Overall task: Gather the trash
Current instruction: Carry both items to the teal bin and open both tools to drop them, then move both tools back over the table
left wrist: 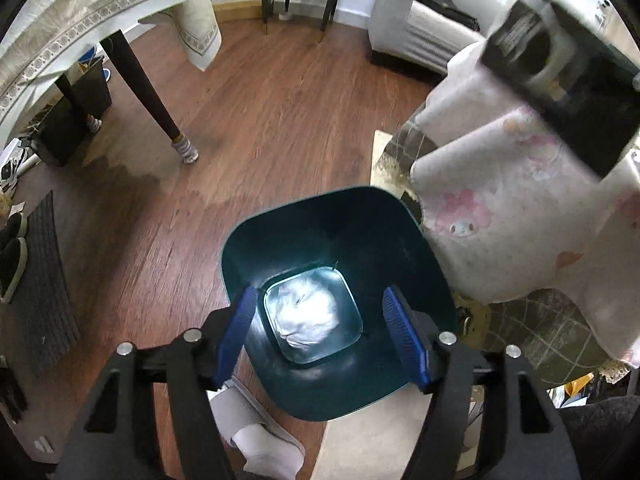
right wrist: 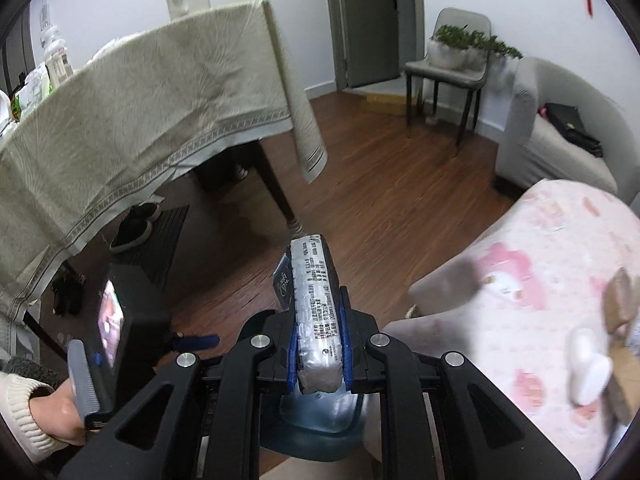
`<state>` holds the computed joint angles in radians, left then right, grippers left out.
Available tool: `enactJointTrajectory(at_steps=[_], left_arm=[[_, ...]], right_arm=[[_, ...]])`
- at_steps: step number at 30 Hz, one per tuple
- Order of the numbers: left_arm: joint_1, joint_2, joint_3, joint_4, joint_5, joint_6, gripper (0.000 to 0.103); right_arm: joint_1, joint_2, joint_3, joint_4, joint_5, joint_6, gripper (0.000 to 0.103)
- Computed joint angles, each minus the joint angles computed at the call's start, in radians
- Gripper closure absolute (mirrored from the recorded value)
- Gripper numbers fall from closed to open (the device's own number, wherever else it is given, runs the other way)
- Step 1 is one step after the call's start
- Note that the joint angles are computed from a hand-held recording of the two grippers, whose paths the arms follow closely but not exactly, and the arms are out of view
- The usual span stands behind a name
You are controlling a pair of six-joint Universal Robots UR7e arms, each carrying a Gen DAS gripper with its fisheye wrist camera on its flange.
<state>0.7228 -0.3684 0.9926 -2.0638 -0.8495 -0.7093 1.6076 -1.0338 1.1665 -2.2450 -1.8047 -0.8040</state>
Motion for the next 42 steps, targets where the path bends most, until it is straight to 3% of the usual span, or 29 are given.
enactJointTrajectory(at_steps=[10, 16, 22, 33, 34, 36, 37, 38, 42], left_arm=[[-0.03, -0.064, 0.073, -0.054, 0.101, 0.001, 0.034], [-0.05, -0.1, 0.105, -0.109, 0.14, 0.032, 0.043], [-0.072, -0.12, 0.107, -0.182, 0.163, 0.081, 0.062], [-0.101, -0.131, 0.085, -0.294, 0.207, 0.101, 0.068], [-0.106, -0.133, 0.089, -0.311, 0.21, 0.108, 0.068], [-0.11, -0.127, 0.081, -0.352, 0.217, 0.127, 0.068], [-0.114, -0.123, 0.076, -0.365, 0.221, 0.138, 0.068], [-0.118, -0.116, 0.068, -0.373, 0.229, 0.149, 0.068], [-0.131, -0.094, 0.039, -0.405, 0.266, 0.211, 0.068]], right_arm=[[-0.018, 0.056, 0.016, 0.04, -0.082, 0.042, 0.087], [-0.027, 0.083, 0.033, 0.049, -0.139, 0.047, 0.086], [-0.028, 0.087, 0.073, 0.035, -0.188, 0.016, 0.086], [-0.049, 0.112, 0.136, 0.021, -0.335, -0.032, 0.085], [-0.05, 0.111, 0.149, 0.005, -0.353, -0.048, 0.082], [-0.052, 0.109, 0.161, -0.003, -0.37, -0.066, 0.063], [-0.055, 0.108, 0.165, -0.003, -0.375, -0.071, 0.042], [-0.057, 0.105, 0.169, -0.004, -0.375, -0.071, 0.033], [-0.057, 0.081, 0.174, 0.013, -0.333, -0.076, 0.033]])
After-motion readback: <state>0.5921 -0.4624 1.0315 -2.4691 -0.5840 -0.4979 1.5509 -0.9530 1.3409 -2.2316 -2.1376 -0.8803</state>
